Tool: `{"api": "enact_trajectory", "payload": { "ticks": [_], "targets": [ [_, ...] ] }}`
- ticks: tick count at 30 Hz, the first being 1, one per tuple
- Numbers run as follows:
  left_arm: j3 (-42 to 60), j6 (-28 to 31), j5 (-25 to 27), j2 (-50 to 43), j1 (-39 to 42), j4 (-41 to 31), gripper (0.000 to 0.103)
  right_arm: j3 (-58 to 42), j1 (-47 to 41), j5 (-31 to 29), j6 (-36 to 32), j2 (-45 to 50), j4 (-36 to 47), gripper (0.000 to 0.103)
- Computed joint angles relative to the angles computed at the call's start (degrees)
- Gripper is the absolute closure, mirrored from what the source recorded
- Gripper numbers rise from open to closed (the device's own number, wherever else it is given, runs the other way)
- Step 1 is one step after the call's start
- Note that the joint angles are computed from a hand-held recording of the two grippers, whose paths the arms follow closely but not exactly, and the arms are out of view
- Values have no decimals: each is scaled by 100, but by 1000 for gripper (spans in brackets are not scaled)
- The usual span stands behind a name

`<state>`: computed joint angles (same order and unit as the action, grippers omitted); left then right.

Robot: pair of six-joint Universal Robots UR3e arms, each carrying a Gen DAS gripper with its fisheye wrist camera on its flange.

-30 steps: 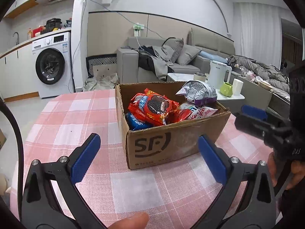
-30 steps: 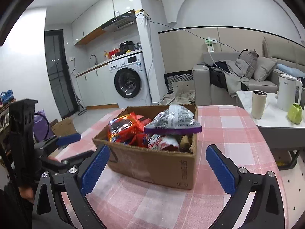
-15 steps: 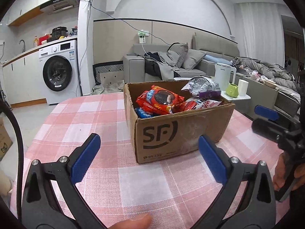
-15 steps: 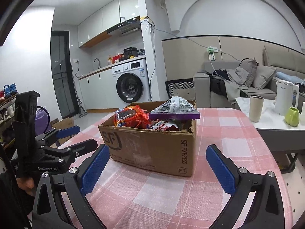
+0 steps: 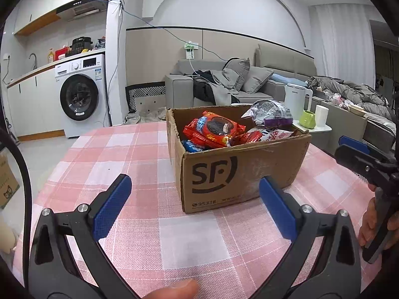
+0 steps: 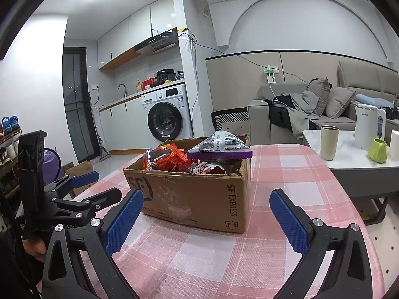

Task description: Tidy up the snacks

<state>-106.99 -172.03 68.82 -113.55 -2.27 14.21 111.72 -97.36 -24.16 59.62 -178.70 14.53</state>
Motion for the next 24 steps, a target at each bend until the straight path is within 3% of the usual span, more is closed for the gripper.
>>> {"api": "enact_trajectory", "payload": {
  "ticks": [24],
  "targets": [
    [-19,-39,47,-42,-4,45,1,94,-3,-32,172,-18,-159,0]
  ]
}}
